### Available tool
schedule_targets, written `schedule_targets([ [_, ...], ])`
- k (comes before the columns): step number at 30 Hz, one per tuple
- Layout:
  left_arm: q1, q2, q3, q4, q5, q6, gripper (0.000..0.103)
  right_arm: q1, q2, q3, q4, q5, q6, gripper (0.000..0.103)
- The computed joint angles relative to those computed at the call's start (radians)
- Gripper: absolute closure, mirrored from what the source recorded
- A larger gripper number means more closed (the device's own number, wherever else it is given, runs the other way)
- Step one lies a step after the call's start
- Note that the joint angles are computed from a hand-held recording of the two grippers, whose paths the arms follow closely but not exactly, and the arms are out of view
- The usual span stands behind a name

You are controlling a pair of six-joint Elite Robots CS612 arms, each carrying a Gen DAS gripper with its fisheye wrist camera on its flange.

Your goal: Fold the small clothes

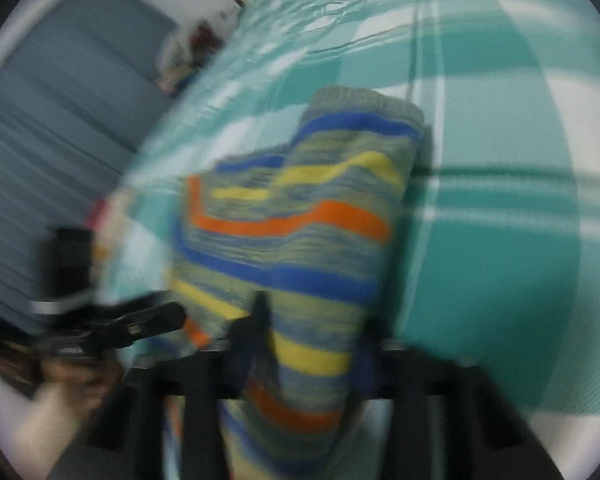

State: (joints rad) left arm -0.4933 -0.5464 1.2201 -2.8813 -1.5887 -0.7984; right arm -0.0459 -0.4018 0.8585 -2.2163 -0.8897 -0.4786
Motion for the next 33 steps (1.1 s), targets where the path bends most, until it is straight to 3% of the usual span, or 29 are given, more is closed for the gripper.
schedule_targets([
  [3, -0.02, -0.032, 0.032, -0.044, 0.076, 0.022, 0.087, 0.02, -0.064, 0.13, -0.236, -0.11, -0.018, 0.08],
  [5, -0.038, -0.05, 0.032, -0.048, 0.125, 0.066, 0.087, 0.015, -0.103, 0.197, -0.335, -0.094, -0.048, 0.081],
  [9, -0.051, -0.045, -0.018, -0.065, 0.132, 0.093, 0.086, -0.011, -0.154, 0.258, -0.431, -0.046, -0.061, 0.081],
  [11, -0.058, -0.02, -0.062, -0.046, 0.15, 0.086, 0.074, -0.023, -0.154, 0.241, -0.434, -0.041, -0.03, 0.081],
  [13, -0.063, 0.007, -0.107, 0.044, 0.203, 0.058, 0.035, -0.042, -0.122, 0.169, -0.371, -0.021, 0.004, 0.075],
  [14, -0.072, 0.01, -0.109, 0.093, 0.264, 0.025, 0.032, -0.046, -0.106, 0.138, -0.325, -0.029, 0.007, 0.058],
  [15, -0.081, 0.007, -0.096, 0.111, 0.313, 0.002, 0.032, -0.049, -0.087, 0.103, -0.285, -0.075, 0.021, 0.033],
  [16, -0.089, 0.001, -0.081, 0.114, 0.353, -0.007, 0.031, -0.052, -0.078, 0.088, -0.278, -0.125, 0.038, 0.026],
  [18, -0.111, -0.02, -0.04, 0.123, 0.443, 0.007, 0.029, -0.07, -0.081, 0.117, -0.333, -0.178, 0.049, 0.026],
  [20, -0.143, -0.043, -0.008, 0.147, 0.573, 0.032, 0.02, -0.087, -0.097, 0.167, -0.399, -0.178, 0.052, 0.024],
  [22, -0.183, -0.071, 0.037, 0.123, 0.704, 0.061, 0.003, -0.1, -0.134, 0.255, -0.515, -0.188, 0.049, 0.014],
  [25, -0.222, -0.094, 0.076, 0.073, 0.809, 0.096, 0.001, -0.113, -0.199, 0.391, -0.692, -0.175, 0.022, 0.005],
  [27, -0.24, -0.112, 0.08, 0.139, 0.849, 0.059, 0.001, -0.116, -0.238, 0.474, -0.782, -0.147, -0.014, 0.0],
  [29, -0.259, -0.138, 0.104, 0.196, 0.865, -0.005, 0.001, -0.118, -0.278, 0.546, -0.835, -0.169, -0.044, 0.0],
  [33, -0.274, -0.172, 0.139, 0.213, 0.802, -0.075, 0.001, -0.127, -0.342, 0.665, -0.893, -0.151, -0.038, 0.0],
])
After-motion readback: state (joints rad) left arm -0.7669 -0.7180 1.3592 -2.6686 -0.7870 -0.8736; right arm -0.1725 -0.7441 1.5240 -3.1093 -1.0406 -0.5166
